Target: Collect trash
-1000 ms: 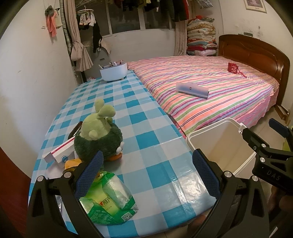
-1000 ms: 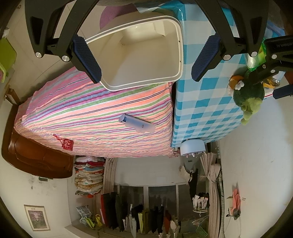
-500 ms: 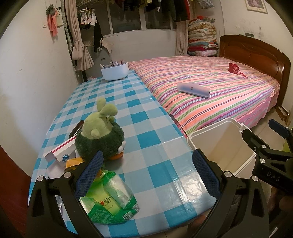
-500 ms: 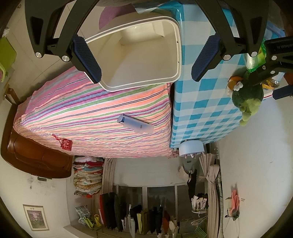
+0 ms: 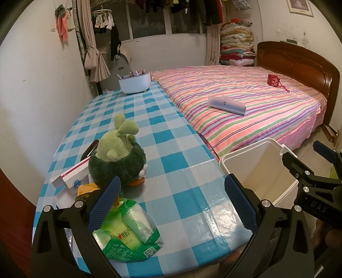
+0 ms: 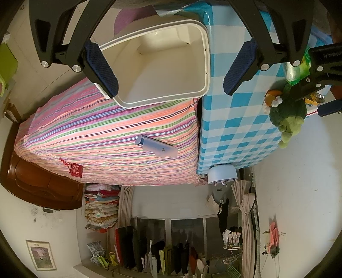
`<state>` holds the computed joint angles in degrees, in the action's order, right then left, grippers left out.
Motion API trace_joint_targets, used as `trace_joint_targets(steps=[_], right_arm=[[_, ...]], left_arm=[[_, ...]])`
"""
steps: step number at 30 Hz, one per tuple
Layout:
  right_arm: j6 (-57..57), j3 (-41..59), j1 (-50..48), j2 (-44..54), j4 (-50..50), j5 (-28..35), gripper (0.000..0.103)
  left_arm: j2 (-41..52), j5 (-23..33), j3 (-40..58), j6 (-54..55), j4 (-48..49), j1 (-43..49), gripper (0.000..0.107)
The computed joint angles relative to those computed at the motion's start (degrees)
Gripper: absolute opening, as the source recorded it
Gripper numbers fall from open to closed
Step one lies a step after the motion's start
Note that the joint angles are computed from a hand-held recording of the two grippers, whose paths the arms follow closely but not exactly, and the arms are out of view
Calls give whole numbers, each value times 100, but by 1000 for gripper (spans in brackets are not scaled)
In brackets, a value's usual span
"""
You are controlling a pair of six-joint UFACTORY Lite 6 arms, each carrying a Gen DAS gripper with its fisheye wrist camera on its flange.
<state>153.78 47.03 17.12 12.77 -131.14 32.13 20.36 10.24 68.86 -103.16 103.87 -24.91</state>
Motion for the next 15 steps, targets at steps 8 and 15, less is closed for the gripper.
trace_joint_targets(steps=[8, 15], right_arm=[[3, 13, 12, 11, 4, -3, 96], [-101, 125, 108, 104, 127, 5, 96]], left_arm=[[11, -20, 3, -80, 81, 30, 97], [41, 44, 0, -209, 142, -10, 97]])
